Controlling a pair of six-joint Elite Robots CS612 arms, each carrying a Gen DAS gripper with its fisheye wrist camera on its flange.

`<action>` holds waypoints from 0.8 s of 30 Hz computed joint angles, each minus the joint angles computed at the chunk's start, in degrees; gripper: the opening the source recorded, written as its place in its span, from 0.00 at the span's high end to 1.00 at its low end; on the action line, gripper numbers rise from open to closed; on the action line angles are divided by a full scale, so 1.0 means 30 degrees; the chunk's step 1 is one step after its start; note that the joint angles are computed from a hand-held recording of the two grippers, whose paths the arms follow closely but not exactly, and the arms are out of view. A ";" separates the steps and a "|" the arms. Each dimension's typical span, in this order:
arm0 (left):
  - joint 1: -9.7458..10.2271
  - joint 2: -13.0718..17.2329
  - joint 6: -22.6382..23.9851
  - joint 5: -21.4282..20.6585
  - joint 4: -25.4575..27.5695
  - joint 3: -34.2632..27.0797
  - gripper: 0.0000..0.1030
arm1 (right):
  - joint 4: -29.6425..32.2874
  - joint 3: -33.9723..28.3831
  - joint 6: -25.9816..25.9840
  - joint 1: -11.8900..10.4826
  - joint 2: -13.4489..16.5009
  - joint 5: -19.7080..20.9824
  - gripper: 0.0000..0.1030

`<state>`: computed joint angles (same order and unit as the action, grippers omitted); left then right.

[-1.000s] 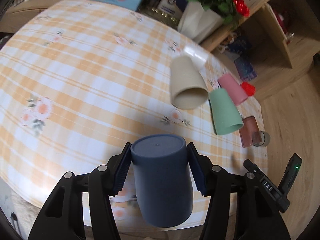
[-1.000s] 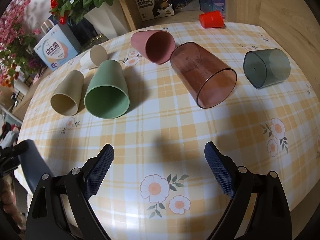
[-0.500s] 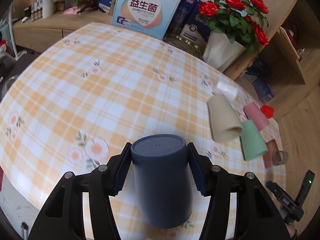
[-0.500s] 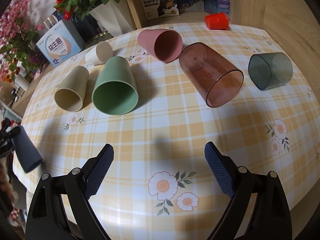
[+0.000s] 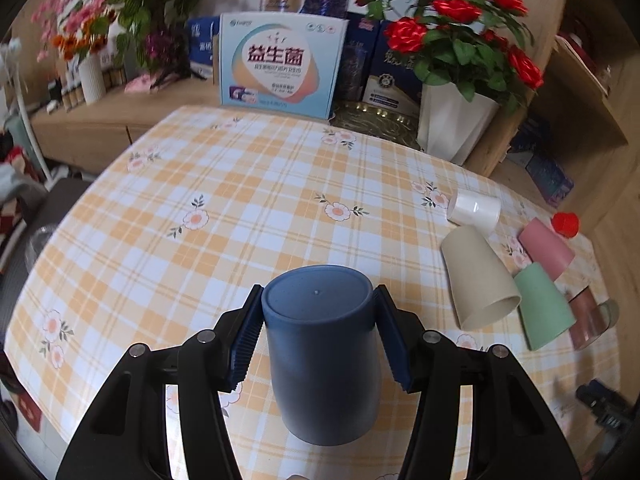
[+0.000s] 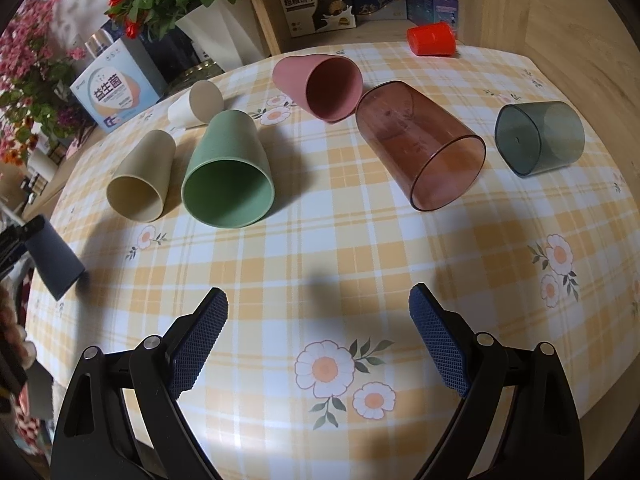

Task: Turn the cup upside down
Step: 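Rotate the blue cup with the left gripper so its base faces up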

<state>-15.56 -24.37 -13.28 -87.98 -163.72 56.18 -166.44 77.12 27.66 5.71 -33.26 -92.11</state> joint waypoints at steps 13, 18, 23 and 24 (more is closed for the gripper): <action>-0.0529 -0.0944 -0.0472 0.0907 -0.1054 0.2139 0.48 | 0.0502 -0.0302 -0.0280 0.0097 0.0117 0.0337 0.14; -0.0693 -0.1103 -0.0149 0.0778 -0.0998 0.2542 0.47 | 0.0483 -0.0176 -0.0360 0.0104 0.0043 0.0486 0.14; -0.0747 -0.1133 -0.0242 0.0705 -0.1022 0.2621 0.47 | 0.0450 -0.0066 -0.0455 0.0160 -0.0037 0.0434 0.14; -0.0752 -0.1138 -0.0226 0.0681 -0.1018 0.2629 0.47 | 0.0436 -0.0037 -0.0434 0.0164 -0.0055 0.0432 0.14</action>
<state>-17.81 -27.79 -13.96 -85.93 -166.78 64.06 -165.13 77.01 26.36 6.21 -33.43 -90.81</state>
